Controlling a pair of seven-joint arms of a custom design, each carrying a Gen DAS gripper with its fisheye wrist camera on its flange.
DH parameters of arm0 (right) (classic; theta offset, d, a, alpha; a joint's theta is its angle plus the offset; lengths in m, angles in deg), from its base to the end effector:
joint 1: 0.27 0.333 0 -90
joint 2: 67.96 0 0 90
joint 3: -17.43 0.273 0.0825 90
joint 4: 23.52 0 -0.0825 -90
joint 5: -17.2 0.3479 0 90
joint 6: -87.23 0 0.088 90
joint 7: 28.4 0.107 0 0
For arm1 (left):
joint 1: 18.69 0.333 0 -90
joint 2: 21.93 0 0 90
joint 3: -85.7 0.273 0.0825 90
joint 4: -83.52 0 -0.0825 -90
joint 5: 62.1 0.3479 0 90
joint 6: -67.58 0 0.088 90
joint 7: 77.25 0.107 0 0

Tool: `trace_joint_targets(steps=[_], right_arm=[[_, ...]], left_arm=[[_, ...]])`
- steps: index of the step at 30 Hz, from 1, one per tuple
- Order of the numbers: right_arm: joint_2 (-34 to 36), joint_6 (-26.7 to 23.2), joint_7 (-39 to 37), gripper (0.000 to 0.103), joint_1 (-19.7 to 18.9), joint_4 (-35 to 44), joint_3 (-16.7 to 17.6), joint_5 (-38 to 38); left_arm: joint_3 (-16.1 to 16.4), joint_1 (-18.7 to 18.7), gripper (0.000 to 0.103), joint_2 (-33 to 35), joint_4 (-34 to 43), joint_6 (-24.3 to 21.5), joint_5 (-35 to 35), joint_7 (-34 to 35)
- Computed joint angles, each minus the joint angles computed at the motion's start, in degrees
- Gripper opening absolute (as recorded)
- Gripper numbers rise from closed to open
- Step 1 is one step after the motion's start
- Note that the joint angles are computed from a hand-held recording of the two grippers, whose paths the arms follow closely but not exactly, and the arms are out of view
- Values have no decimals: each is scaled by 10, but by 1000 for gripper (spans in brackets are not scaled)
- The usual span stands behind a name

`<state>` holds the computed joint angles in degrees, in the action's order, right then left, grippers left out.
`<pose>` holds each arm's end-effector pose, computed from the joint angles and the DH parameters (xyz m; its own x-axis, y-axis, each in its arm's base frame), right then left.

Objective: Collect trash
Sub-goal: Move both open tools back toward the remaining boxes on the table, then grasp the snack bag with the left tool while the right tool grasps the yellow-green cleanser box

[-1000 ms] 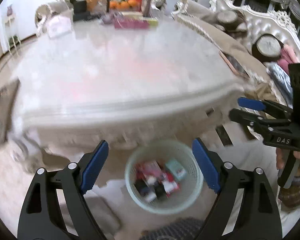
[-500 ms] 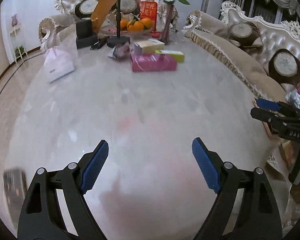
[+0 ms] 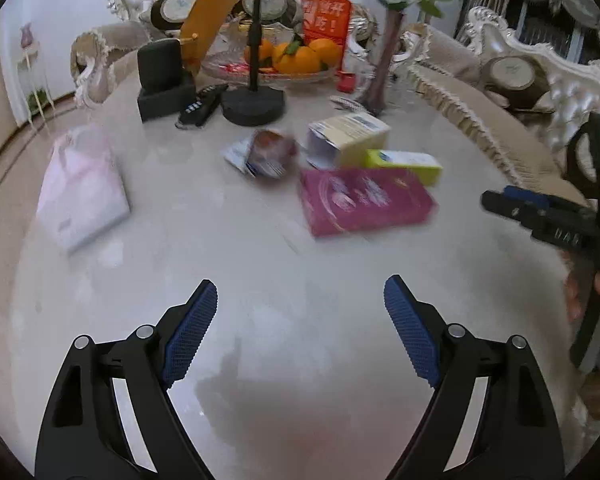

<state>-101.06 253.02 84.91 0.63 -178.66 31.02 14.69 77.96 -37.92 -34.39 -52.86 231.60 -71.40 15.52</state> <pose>0.3845 0.1049 0.4690 -0.0566 -0.9919 -0.1140 -0.7227 0.1194 -0.6807 0.4419 -0.2174 0.4652 -0.4009 -0.9131 0.0743 -0.7208 0.2643 -0.6408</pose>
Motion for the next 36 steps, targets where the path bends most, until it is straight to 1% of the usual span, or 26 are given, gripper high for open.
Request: trace_joint_targets(steps=[1, 3, 4, 6, 7, 9, 10, 11, 12, 14, 15, 17, 18, 19, 20, 21, 23, 24, 26, 28, 32, 36], right_arm=[[19, 3, 13, 67, -23, 14, 12, -10], [52, 11, 17, 67, -45, 36, 20, -32], [69, 10, 6, 67, -54, 50, 21, -52], [95, 8, -25, 67, -71, 75, 29, -108], [108, 8, -54, 67, -62, 86, 15, -135], [131, 18, -161, 67, -3, 99, -50, -102], [138, 18, -219, 67, 33, 104, -86, -69], [142, 14, -259, 67, 54, 109, -107, -43], [150, 6, -320, 67, 83, 119, -136, -7], [162, -18, -411, 67, 124, 138, -173, 60], [171, -43, -460, 67, 141, 153, -190, 93], [185, -81, -505, 67, 143, 174, -194, 119], [189, -92, -528, 67, 142, 181, -193, 129], [193, -101, -556, 67, 144, 186, -195, 147], [198, -102, -583, 67, 146, 189, -196, 165], [200, -95, -598, 67, 143, 188, -191, 172], [213, -87, -636, 67, 141, 195, -184, 195], [224, -90, -648, 67, 137, 205, -180, 203], [242, -101, -664, 67, 128, 223, -169, 217], [253, -99, -699, 67, 126, 234, -162, 258], [266, -104, -704, 67, 111, 247, -147, 278], [267, -106, -697, 66, 104, 248, -140, 292]], left_arm=[[-7, 15, 83, 23, 22, 1, 25, -18], [-17, 38, 83, 56, 56, 6, 68, -52], [-21, 49, 83, 74, 75, 8, 90, -69], [-22, 58, 83, 107, 113, 4, 90, -69], [-24, 63, 83, 123, 135, -10, 93, -81], [-31, 69, 83, 138, 157, -27, 98, -103], [-35, 71, 83, 144, 166, -33, 97, -110], [-41, 72, 83, 153, 175, -32, 80, -102], [-44, 73, 83, 159, 182, -36, 81, -105], [-46, 70, 83, 179, 207, -48, 115, -128], [-47, 69, 83, 189, 218, -51, 129, -133], [-48, 72, 83, 206, 240, -52, 143, -138], [-56, 82, 83, 213, 249, -49, 118, -112], [-75, 101, 83, 220, 260, -50, 59, -50], [-83, 109, 83, 225, 270, -58, 34, -17], [-82, 109, 83, 233, 282, -68, 32, -4], [-66, 96, 83, 249, 305, -79, 80, -21], [-64, 94, 83, 256, 315, -85, 90, -23], [-79, 106, 83, 277, 341, -103, 65, 14], [-87, 110, 83, 295, 365, -122, 54, 43], [-81, 98, 83, 327, 404, -143, 78, 52], [-61, 76, 83, 363, 448, -173, 131, 24]])
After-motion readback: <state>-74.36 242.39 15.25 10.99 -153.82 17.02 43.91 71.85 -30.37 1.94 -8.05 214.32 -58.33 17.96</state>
